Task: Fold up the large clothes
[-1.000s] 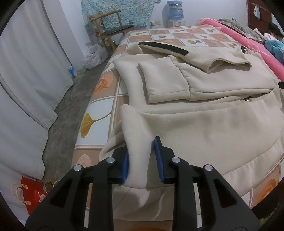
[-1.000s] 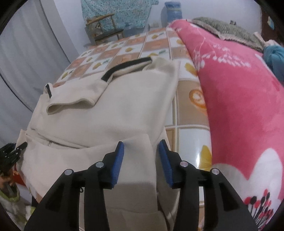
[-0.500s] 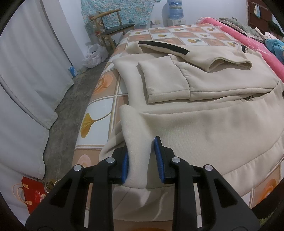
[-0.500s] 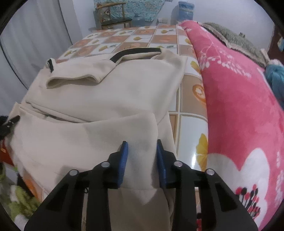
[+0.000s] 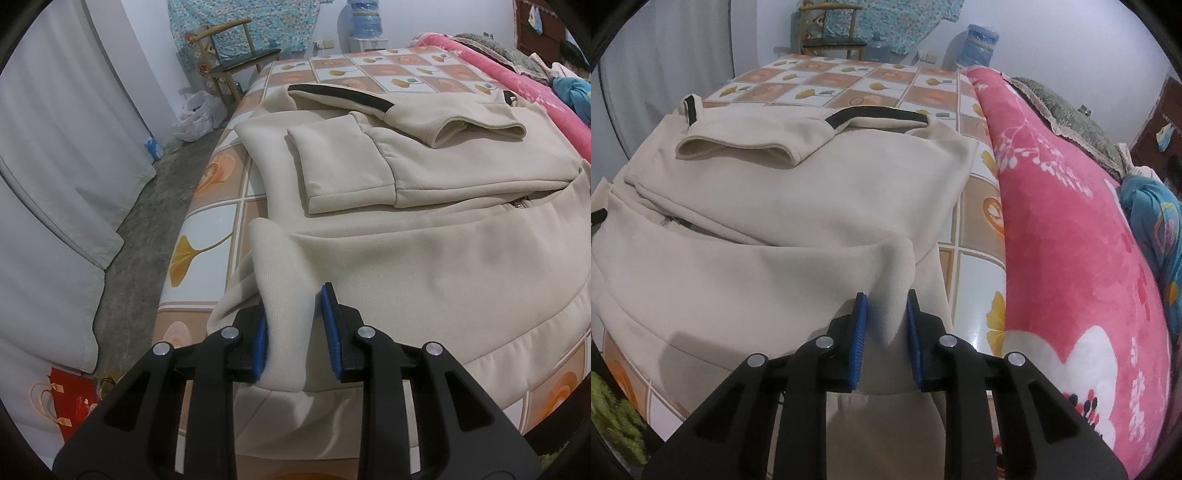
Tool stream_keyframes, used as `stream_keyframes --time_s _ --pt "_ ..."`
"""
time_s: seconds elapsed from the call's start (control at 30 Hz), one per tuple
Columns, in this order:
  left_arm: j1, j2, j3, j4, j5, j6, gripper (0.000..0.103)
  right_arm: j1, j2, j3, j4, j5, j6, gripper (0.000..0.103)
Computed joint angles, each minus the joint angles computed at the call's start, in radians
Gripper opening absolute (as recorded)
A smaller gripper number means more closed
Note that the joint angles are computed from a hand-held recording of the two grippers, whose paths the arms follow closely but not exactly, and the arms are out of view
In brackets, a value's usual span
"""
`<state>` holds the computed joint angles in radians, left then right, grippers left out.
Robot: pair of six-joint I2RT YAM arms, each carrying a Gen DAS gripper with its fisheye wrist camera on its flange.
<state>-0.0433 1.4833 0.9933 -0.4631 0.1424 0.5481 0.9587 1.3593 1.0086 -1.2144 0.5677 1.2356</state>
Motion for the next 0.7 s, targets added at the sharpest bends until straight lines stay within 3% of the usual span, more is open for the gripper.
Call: stream_keyframes --time_s 0.33,0.47,0.7 --pt "-0.001 0.0 0.0 0.001 -0.002 0.0 0.027 0.006 0.002 0.003 -0.008 0.003 0.009 0.02" --pt "-0.001 -0.005 -0.005 0.006 0.0 -0.001 0.026 0.029 0.008 0.017 -0.04 0.025 0.055 0.008" --pt "0.07 -0.102 -0.077 0.054 0.095 0.041 0.009 0.167 0.077 0.136 -0.232 0.1 0.258 0.006"
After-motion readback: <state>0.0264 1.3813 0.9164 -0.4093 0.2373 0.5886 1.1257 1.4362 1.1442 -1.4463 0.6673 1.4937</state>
